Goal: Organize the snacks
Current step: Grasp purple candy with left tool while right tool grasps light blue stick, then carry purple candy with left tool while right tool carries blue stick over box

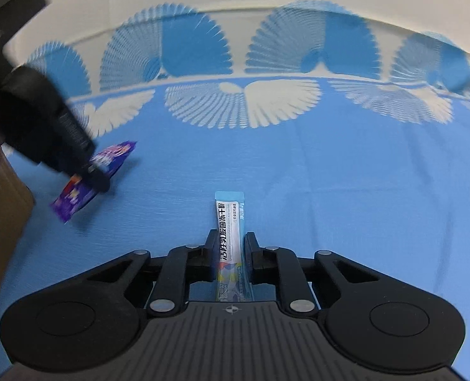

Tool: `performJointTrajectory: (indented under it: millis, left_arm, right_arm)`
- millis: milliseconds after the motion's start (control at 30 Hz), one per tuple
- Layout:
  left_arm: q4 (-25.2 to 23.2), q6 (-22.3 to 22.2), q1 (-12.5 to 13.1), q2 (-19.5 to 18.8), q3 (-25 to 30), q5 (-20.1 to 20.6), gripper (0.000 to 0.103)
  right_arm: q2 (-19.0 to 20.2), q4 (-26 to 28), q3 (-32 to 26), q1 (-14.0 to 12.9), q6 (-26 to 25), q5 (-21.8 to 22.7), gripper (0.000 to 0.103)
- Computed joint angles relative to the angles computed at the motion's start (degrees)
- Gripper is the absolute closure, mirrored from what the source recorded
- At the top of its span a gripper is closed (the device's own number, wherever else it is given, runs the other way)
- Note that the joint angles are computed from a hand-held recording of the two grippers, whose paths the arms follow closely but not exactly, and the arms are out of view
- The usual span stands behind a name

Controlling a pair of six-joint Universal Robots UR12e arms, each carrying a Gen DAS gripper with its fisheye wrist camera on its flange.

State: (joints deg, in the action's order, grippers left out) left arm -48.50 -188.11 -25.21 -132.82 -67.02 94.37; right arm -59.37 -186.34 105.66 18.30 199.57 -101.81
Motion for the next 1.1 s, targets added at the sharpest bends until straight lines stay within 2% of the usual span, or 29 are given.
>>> performJointTrajectory:
  millis: [133,400,667,800,933,1100]
  left_arm:
    - [2.9,1.2,-0.4,4.2,-5.2,0.1,0.091]
    - [9.2,3.0,-0.6,14.2,-16.5,-2.4,0.091]
    - [16.9,3.8,0.2,25.3,-28.7,-4.8,0.091]
    - [18.6,3.2,1.0,30.3,-33.6,-4.9,0.091]
    - [20.6,3.4,1.7,35.0,-38.5,-2.8,0.091]
    - [20.5,2.8,3.7,40.9,-44.5,-1.2,0.091]
  right_arm:
    - [-3.3,1.8,2.8,1.2,7.3,-1.7,0.085]
    - [-9.4,1.3,7.3,5.7,14.5,-6.5,0.085]
    - [-13.4,1.1,8.0,12.0,14.9,-10.2,0.085]
    - [-14.6,1.7,7.5,15.1,15.0,-11.0,0.085]
    - [-15.3,1.4,6.7,18.0,12.8,-10.3,0.085]
    - [-15.3,2.2,5.0,21.3,10.7,-7.6,0.085]
